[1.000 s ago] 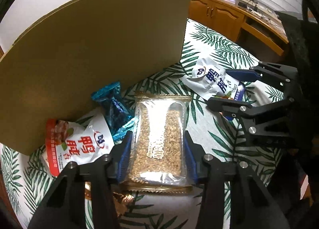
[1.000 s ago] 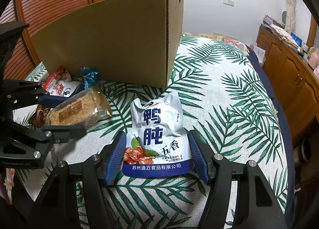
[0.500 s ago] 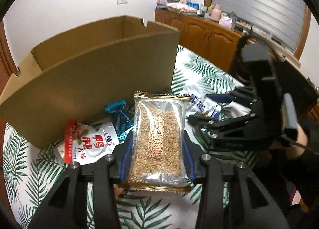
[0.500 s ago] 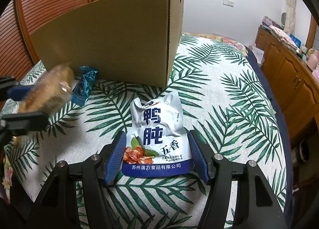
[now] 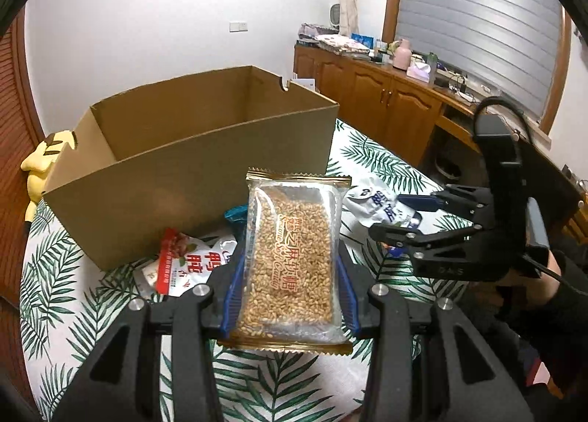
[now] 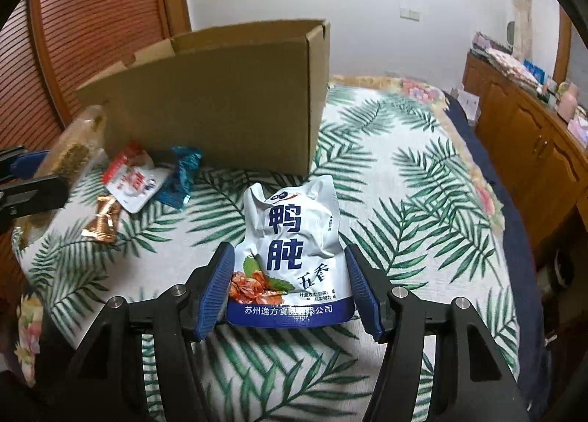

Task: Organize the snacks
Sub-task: 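Lift the rice-cracker bar with left gripper while right lifts the white pouch, then carry both snacks over the box and open both grippers to drop them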

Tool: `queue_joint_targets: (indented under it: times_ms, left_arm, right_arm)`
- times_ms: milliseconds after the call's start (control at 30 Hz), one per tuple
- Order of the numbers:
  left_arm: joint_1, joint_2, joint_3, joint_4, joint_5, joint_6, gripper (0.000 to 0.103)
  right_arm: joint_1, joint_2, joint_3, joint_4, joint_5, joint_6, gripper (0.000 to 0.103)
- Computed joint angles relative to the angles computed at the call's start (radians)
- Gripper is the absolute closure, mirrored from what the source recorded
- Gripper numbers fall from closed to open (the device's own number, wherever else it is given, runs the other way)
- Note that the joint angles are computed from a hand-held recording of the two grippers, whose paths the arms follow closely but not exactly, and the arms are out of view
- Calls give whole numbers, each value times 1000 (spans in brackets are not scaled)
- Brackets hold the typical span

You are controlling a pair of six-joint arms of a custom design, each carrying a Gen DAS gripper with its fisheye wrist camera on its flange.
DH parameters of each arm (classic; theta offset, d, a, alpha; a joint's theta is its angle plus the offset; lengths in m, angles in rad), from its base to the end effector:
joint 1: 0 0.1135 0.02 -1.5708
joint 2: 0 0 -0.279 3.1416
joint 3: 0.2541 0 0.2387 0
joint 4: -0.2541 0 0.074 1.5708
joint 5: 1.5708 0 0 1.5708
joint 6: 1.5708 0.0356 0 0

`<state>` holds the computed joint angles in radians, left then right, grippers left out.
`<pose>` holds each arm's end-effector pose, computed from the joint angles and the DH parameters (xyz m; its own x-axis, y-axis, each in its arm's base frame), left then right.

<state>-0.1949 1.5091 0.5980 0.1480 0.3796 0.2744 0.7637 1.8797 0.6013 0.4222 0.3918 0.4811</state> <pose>0.2615 -0.0651 0.1722 -0.5328 0.3617 -0.7651 0.6098 0.7909 -0.0507 0.2253 0.1969 0.0946 -0.6958 -0.0741 -0.7144 -0.1539 0.9869 0.0476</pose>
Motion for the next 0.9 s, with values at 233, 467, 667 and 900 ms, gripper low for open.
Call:
queue_joint_targets:
  times_ms: [233,467,667,900]
  left_arm:
    - [45,-28,1,-1,36,6,60]
    - [96,-44,17,-9,73,11,60]
    - [127,-23,81,-13,103,2,60]
    - [149,34,207,-36,111,1,60]
  right_arm:
    - [73,-100,12,-73,67,18,40]
    - [145,-172,56,-152,128,16,40]
    - [156,-204,110,-191,141,-20,40]
    - [139,-214,188,-220,137,-86,40]
